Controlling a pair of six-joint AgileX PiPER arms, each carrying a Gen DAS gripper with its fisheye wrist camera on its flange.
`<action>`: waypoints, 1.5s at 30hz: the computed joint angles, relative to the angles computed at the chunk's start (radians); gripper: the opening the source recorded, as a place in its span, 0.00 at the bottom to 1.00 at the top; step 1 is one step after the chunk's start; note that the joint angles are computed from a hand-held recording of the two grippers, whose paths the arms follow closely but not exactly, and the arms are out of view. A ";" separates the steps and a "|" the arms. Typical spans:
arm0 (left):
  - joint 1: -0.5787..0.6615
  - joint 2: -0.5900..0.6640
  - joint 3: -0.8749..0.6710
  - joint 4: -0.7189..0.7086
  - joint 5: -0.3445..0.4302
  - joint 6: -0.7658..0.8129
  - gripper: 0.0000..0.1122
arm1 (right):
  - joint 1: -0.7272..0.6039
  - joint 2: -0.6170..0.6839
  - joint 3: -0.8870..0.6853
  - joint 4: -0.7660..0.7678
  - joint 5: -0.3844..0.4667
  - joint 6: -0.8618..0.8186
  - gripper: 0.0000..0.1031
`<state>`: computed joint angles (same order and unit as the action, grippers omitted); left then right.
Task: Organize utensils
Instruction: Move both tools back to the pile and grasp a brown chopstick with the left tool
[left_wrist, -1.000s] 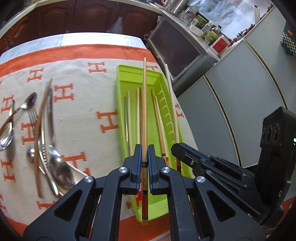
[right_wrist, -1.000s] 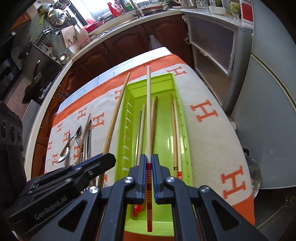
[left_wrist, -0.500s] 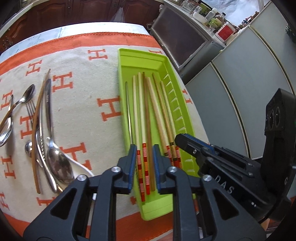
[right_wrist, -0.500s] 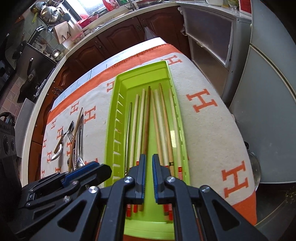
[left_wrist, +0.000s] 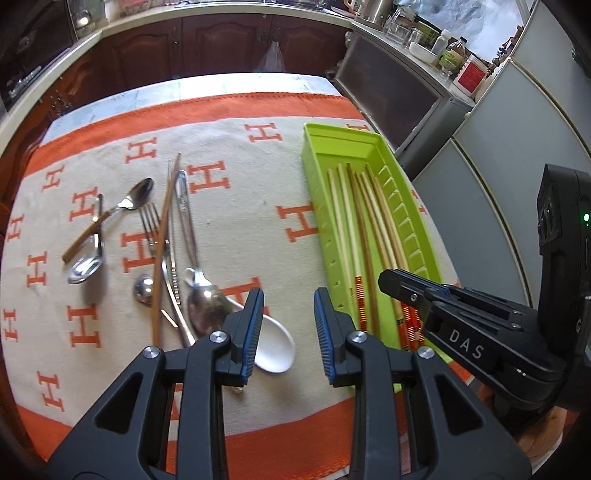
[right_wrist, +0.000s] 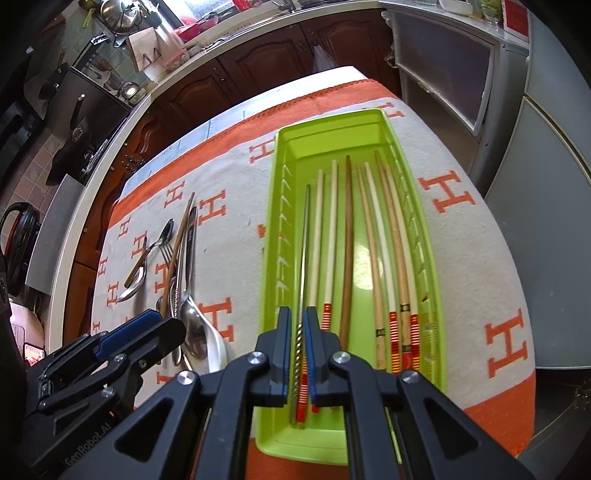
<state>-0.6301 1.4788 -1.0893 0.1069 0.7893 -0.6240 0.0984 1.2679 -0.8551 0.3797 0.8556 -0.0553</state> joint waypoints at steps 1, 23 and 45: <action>-0.001 -0.010 0.006 0.008 0.003 -0.002 0.22 | 0.012 -0.001 -0.001 -0.008 0.000 0.012 0.06; 0.483 -0.328 0.287 -0.243 0.019 0.406 0.27 | 0.284 0.073 -0.065 -0.119 -0.038 0.202 0.06; 0.416 -0.027 0.252 -0.226 -0.203 0.459 0.21 | 0.308 0.176 -0.095 -0.063 -0.077 0.157 0.06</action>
